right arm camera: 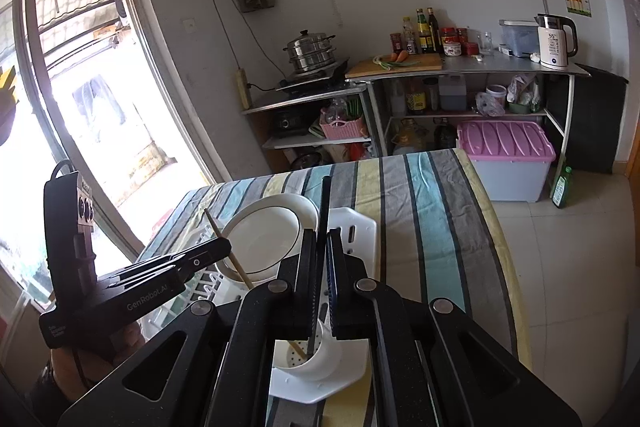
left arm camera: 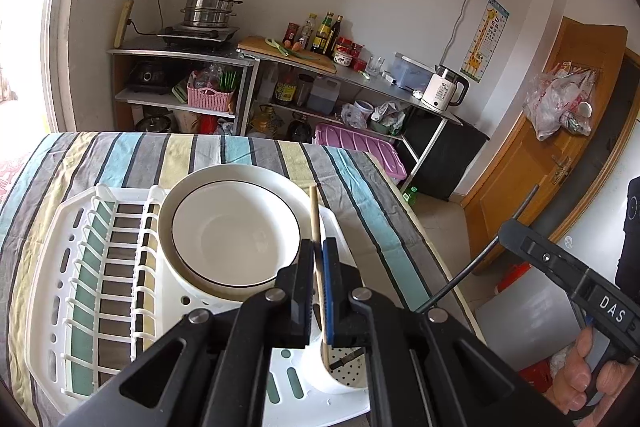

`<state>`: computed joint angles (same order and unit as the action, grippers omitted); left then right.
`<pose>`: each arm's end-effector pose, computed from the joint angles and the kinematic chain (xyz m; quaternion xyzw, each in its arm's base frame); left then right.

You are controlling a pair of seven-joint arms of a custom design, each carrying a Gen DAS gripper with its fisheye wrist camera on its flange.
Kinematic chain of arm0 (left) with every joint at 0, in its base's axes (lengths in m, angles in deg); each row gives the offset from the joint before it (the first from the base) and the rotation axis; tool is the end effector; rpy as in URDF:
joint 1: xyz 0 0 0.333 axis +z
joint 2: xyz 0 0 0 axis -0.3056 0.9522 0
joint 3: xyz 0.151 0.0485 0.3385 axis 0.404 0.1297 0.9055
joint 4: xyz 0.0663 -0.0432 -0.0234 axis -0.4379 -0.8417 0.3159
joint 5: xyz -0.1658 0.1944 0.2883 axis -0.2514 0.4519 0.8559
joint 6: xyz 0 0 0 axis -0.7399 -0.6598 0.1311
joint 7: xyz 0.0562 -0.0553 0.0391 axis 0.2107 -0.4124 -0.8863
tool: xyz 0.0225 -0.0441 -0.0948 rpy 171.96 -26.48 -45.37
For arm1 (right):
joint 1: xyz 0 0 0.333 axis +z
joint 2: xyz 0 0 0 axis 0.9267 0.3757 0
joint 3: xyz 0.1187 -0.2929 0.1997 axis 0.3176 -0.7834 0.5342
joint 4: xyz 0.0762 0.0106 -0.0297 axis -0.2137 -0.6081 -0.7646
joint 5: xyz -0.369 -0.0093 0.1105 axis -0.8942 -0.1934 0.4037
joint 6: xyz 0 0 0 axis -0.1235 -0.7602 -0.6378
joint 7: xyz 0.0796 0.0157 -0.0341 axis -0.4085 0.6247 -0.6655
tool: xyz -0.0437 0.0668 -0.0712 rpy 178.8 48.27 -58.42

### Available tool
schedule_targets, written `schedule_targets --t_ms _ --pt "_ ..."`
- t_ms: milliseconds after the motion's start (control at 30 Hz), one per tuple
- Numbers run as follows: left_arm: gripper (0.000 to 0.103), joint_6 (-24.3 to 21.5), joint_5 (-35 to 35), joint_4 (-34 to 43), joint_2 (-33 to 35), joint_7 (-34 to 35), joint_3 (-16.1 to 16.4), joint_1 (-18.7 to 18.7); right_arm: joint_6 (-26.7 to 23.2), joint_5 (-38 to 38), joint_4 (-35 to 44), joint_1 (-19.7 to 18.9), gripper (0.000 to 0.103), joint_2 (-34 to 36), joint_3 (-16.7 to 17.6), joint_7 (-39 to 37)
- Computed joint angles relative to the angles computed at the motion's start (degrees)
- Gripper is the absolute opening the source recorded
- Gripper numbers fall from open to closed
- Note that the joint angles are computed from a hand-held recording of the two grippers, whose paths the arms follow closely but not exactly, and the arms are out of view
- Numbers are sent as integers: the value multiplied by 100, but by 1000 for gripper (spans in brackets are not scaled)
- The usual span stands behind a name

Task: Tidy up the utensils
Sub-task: 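Lift both held chopsticks upright and carry them over the white cup, then open left tool dropping the wooden chopstick into the cup while right tool releases its black one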

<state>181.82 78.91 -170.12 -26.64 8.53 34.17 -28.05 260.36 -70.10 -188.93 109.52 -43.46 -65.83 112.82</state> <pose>0.4663 -0.2876 0.5301 -0.6383 0.6256 -0.4145 0.1711 0.4659 0.4795 0.5496 -0.6781 0.5530 -0.1548 0.4587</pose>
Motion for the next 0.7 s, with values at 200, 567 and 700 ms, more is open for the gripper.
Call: schedule_targets --t_ms 200,567,700 --pt "5 -15 191 -112 -114 -154 -49 84 -255 189 -78 -54 6 -94 118 -257" --pt "16 -81 556 -492 -501 -526 -330 408 -349 -7 -370 -175 20 -325 277 12" --pt "16 -50 803 -679 -743 -791 -546 643 -319 -293 -519 -226 22 -453 323 356"
